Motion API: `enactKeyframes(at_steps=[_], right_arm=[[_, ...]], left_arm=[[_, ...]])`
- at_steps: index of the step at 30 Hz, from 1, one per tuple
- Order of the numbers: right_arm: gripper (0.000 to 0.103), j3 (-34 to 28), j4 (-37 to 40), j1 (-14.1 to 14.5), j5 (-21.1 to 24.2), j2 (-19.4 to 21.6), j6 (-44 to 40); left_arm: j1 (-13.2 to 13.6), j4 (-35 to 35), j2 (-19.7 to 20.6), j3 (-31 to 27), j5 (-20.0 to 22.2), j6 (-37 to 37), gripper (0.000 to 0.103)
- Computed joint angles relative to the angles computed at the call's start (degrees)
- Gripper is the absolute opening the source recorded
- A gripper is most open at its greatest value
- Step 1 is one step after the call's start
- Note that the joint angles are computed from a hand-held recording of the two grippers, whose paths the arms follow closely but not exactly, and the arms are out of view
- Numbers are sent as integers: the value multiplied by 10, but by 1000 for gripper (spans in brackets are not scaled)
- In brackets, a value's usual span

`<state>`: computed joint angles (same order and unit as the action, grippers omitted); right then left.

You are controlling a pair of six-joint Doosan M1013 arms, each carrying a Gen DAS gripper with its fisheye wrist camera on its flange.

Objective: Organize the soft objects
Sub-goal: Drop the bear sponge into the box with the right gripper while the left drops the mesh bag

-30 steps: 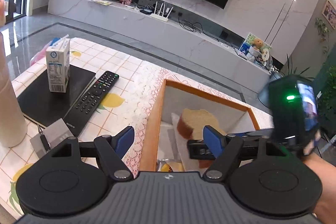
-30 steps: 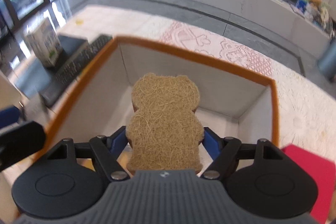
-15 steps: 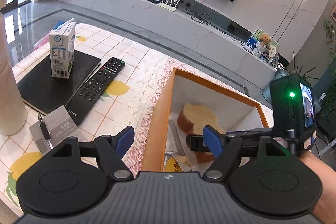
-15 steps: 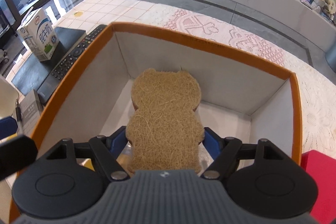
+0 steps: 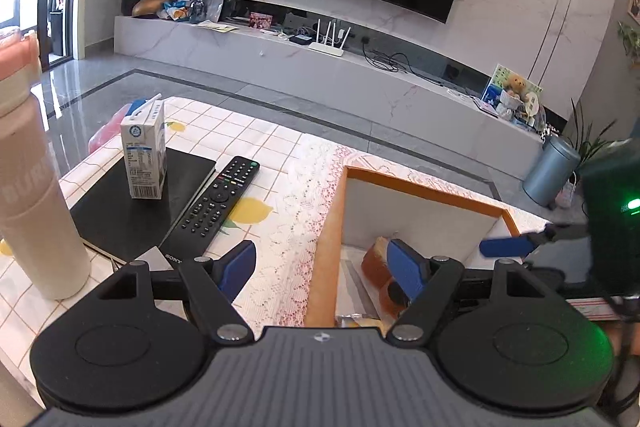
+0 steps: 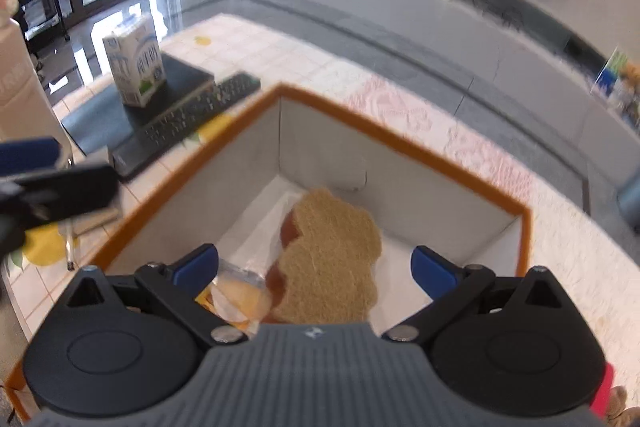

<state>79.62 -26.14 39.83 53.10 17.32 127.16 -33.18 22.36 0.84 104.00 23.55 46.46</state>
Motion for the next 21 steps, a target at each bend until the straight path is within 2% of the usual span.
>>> enactKeyframes(at_steps=[4, 7, 9, 12, 15, 19, 21], right_arm=[[100, -4, -42, 13, 16, -6, 20], [100, -6, -82, 25, 39, -8, 23], [100, -4, -89, 29, 46, -13, 28], [100, 0, -84, 33, 56, -27, 40], [100, 10, -79, 37, 56, -50, 38], [100, 24, -109, 49, 69, -79, 59], [100, 35, -124, 54, 72, -95, 76]], left_arm=[[1, -28, -3, 1, -14, 9, 88], [-1, -11, -5, 2, -27, -34, 88], [-4, -17, -6, 3, -32, -37, 88], [-12, -29, -11, 6, -48, 27, 88], [-23, -7, -20, 9, -61, 12, 89], [-28, -96, -31, 15, -91, 90, 90], [-36, -84, -37, 21, -105, 73, 90]])
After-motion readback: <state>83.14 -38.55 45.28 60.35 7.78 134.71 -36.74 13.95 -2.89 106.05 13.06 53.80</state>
